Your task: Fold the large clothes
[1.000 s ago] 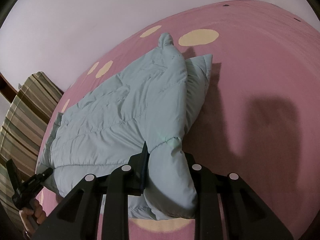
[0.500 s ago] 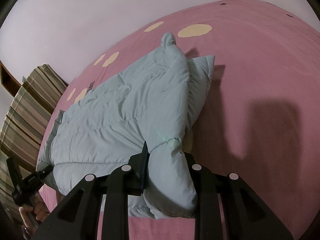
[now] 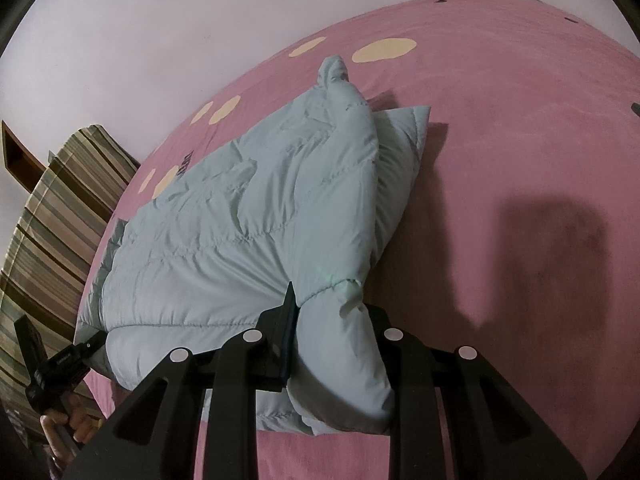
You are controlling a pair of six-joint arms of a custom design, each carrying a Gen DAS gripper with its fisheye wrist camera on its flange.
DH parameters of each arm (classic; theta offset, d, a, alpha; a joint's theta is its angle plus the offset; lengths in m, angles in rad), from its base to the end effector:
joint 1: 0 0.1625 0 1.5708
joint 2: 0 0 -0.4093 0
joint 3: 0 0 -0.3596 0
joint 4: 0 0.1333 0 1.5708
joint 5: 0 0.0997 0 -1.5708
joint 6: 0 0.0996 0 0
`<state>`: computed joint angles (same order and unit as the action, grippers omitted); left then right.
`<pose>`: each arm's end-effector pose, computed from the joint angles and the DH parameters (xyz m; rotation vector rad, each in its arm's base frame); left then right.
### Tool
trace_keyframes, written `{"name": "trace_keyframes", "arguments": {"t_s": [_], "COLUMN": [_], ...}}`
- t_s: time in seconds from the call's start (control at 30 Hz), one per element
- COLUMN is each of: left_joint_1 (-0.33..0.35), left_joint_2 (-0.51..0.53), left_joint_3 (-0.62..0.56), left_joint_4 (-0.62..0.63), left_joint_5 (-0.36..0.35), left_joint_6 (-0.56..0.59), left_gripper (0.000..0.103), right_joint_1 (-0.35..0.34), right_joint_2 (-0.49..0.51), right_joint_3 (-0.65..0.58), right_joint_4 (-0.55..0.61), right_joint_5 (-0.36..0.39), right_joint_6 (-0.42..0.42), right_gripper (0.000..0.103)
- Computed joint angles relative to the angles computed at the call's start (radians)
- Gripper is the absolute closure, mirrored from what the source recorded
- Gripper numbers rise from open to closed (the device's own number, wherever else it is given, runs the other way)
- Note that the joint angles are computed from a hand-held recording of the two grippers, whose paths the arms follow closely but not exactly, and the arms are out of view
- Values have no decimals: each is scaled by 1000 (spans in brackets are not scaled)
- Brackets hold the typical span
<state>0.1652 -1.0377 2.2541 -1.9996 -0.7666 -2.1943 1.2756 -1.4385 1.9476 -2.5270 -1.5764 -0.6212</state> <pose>-0.3156 -0.2605 0.0583 -0.5084 2.2794 -1.1695 -0.0187 -0.5179 0.3463 0.4658 -2.8437 0.5840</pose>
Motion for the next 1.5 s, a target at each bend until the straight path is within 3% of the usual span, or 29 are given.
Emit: {"name": "trace_keyframes", "arguments": {"t_s": [0.2,0.37,0.43,0.53,0.6,0.9,1.17,1.33,1.5], "left_joint_1": [0,-14,-21,-39,-50,-67,51,109,151], "left_joint_2": [-5,-26,-37,-62,-80,-184,-216,-183,-177], "left_joint_3": [11,21,24,44,52,64,120,73,62], "left_joint_4": [-14,6,16,3,12,123,-164,-125,-132], "left_joint_5": [4,8,4,3,-2,-10,23,16,3], "left_joint_6": [20,19,29,40,40,25,257,325,359], "left_gripper": [88,81,75,51,45,36,34,34,34], "right_joint_1": [-12,-17,-18,-21,-19,42,180,268,311], "right_joint_2": [2,10,10,2,-6,-16,40,112,188], "right_joint_3": [-7,-23,-30,-36,-40,-49,-7,25,32], "right_joint_4": [11,7,8,2,-14,-143,-94,-133,-176], "right_joint_5": [13,4,-1,-7,-20,-78,-52,-76,-162], "right_joint_6": [3,33,36,35,37,53,3,-22,-18], "right_gripper": [74,56,52,48,45,44,57,57,57]}}
